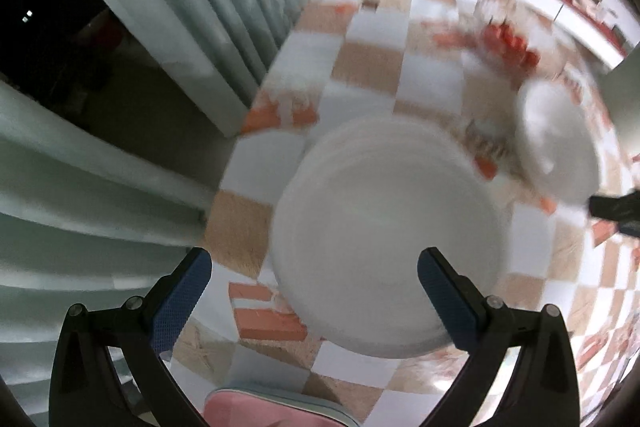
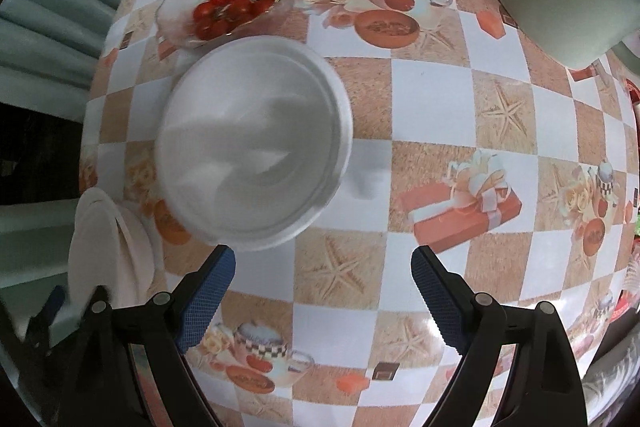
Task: Organize plates and bowls
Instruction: 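Move both grippers to the white plate beside the tomato bowl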
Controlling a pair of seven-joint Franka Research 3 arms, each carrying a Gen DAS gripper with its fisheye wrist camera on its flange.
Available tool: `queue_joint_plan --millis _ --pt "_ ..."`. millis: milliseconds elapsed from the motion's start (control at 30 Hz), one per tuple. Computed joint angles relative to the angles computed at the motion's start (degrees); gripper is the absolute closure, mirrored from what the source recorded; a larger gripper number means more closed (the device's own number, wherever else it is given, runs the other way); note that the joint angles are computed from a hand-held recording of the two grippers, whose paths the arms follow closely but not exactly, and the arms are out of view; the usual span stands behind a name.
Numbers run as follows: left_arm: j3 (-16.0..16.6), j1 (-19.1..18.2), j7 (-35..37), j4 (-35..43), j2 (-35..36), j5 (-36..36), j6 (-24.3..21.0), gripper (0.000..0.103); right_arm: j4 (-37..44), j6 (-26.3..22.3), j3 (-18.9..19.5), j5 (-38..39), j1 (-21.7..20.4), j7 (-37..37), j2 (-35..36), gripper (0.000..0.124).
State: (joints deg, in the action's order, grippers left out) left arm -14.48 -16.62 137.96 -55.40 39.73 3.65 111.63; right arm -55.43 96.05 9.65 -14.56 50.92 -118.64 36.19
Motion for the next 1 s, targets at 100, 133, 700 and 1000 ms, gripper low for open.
queue_joint_plan --millis 100,133,700,1000 --pt "-1.3 -0.7 0.8 6.0 1.6 -1.9 -5.8 0.0 -4.6 2.4 0.3 0.1 -0.7 0.8 -2.3 0.033" --pt "-1.6 -1.1 0.9 7.7 2.0 -2.5 -7.7 0.0 -5.8 3.0 0.5 0.1 -0.9 1.1 -2.9 0.033" --pt "-0.6 -13.3 -0.8 9.6 5.6 1.9 -11.3 0.003 -20.5 7.6 3.2 0.0 -4.8 2.3 -10.5 0.033" --pt "0.7 -16.9 0.0 12.1 10.3 5.8 -15.9 0.022 -18.6 3.9 3.7 1.9 -5.8 -4.2 -8.5 0.033"
